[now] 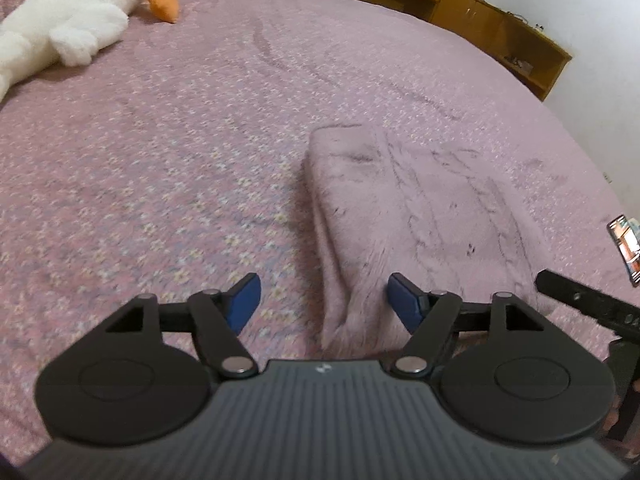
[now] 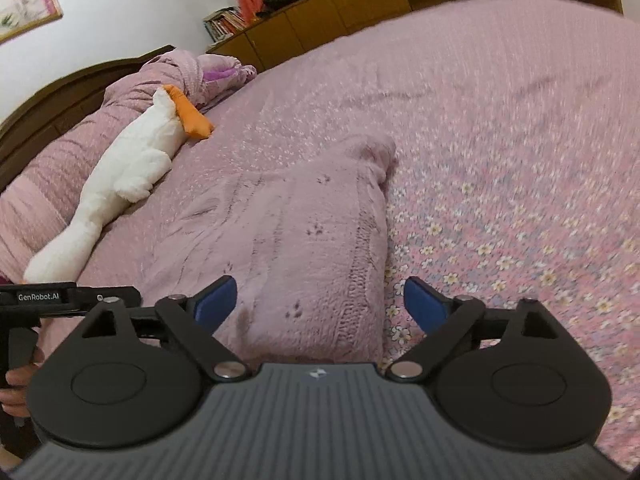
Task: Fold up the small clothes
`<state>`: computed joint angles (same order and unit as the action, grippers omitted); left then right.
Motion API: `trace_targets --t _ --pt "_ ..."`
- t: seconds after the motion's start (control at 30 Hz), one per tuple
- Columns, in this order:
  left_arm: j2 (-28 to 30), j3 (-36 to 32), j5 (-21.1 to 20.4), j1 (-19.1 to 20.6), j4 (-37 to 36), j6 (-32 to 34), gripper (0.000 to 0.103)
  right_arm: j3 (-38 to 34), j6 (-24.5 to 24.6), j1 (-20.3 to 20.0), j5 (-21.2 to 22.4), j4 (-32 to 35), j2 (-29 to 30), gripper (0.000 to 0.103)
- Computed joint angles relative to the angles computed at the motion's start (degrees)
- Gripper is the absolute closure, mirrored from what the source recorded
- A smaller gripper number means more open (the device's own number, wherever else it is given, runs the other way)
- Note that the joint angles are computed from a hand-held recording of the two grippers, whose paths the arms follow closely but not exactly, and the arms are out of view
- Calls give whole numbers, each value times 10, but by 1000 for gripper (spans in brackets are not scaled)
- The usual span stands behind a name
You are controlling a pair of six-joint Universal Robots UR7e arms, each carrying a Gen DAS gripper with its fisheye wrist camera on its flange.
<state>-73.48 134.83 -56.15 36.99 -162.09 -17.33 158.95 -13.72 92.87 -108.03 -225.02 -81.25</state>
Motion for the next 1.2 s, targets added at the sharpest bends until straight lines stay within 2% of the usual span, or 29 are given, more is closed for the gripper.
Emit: trace_targets --t 0.1,0.2,0.3,0.43,0.67,0.87,1.03,1.2 --pt "-10 20 20 -17 7 -11 28 3 -12 29 -33 -5 6 2" --pt "-1 33 57 -40 17 -24 19 8 -17 53 -62 -24 22 0" --pt "1 50 81 -63 34 -39 19 11 -10 73 -91 -25 33 0" --pt "23 56 84 -69 43 -45 19 11 -9 96 -139 -65 76 0" --pt "52 53 93 -79 57 -75 19 3 22 111 -201 -30 104 0" --pt "62 49 103 -83 69 -88 18 -6 54 111 -235 -7 138 0" --pt "68 46 108 -85 77 -99 17 -14 30 127 -267 -54 191 0" --pt "67 47 109 -87 81 -107 17 -17 35 129 -272 -72 205 0"
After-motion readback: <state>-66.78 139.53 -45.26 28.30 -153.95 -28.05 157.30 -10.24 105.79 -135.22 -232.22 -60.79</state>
